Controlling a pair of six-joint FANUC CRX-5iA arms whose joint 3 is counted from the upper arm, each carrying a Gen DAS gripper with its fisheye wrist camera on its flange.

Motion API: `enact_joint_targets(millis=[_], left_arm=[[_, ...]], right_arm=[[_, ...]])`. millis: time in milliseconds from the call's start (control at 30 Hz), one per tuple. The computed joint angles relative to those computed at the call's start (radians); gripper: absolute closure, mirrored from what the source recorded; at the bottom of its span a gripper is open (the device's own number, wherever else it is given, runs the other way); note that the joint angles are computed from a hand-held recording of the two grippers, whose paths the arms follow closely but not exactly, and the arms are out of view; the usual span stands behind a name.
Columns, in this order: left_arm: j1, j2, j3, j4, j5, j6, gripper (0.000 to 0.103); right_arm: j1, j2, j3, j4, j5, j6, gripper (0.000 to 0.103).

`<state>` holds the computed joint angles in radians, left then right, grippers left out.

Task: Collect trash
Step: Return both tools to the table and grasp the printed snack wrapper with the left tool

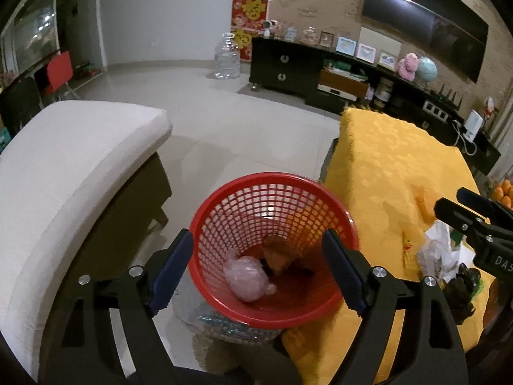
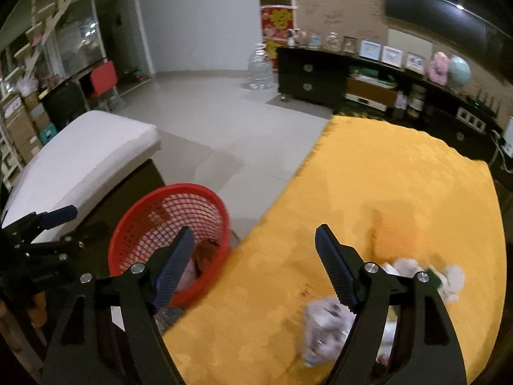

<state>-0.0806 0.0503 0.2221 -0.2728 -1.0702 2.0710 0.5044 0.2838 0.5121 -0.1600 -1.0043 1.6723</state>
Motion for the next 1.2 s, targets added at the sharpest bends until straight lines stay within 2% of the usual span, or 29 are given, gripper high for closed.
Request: enact_joint_targets(millis=[233,633,900,1200], left_arm=[[-0.041,0.033,0.025,0.017,0.003,-0.033,0.024],[-0.118,0.132,0.103,0.082,0.005,-0.125,0.024],[-0.169,0.253,0.185,0.213,0.012,-0.247,0.024],[-0.197,0.405,0.324,0.306,-0.048,-0.29,0.024]], right_arm=[[-0.064,-0.081,-0.129,0.074,0.067,-0.086,0.024],[-0.15,-0.155,-0.289,0.229,0.146,-0.235,0.024],[-0.205,-0.178,-0.33,0.227,0.154,-0.262,0.024],[-0.251,-0.186,-0.343,0.204,0.149,-0.264,0.024]])
